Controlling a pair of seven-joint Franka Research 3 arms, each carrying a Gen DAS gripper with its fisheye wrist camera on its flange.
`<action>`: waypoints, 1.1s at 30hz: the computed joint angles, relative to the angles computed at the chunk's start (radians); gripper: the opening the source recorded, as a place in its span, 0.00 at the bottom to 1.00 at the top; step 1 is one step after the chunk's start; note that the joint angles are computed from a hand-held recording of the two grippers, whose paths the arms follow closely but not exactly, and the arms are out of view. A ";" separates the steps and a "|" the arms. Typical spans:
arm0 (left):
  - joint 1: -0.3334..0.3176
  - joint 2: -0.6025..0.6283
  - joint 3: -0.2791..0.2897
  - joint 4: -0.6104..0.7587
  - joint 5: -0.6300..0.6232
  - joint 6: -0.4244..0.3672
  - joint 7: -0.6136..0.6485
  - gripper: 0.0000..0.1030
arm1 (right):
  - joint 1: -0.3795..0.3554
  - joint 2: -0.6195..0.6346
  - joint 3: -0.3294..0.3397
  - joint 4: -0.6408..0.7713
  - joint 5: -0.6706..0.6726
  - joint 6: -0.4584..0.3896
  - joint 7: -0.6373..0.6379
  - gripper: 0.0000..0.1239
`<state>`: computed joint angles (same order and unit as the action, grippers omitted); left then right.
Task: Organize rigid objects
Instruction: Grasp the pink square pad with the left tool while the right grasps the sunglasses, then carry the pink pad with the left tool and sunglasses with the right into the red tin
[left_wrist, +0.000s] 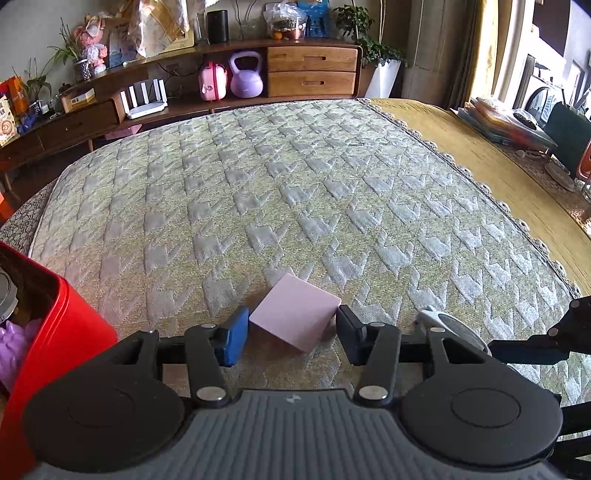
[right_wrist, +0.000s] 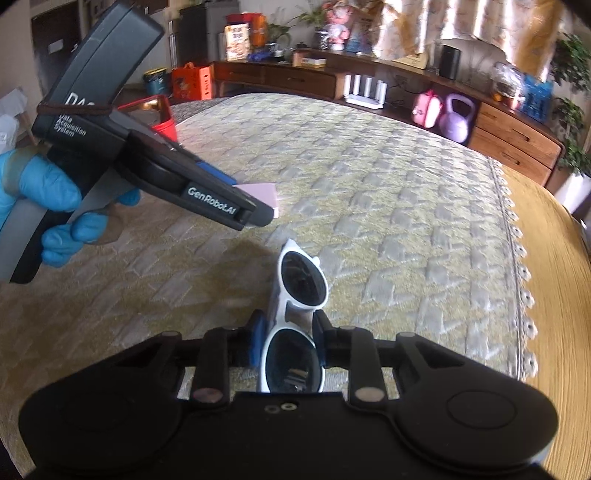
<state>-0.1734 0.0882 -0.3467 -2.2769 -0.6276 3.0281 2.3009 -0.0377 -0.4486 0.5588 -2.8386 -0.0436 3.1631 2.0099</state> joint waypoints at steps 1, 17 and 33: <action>0.004 -0.009 -0.002 -0.006 -0.014 -0.006 0.006 0.49 | -0.013 -0.011 0.017 -0.004 0.007 -0.001 0.021 0.20; -0.137 -0.246 0.202 -0.156 -0.144 -0.132 0.043 0.49 | -0.001 -0.195 0.072 -0.029 0.027 -0.085 0.285 0.20; -0.166 -0.479 0.397 -0.235 -0.018 -0.236 -0.028 0.49 | -0.003 -0.199 0.119 0.164 -0.151 -0.190 0.421 0.20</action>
<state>-0.3389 -0.3913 0.0504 -2.5120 -0.6456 2.7925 2.2731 -0.0404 -0.6477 0.6781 -2.6742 -0.1948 2.9734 2.4307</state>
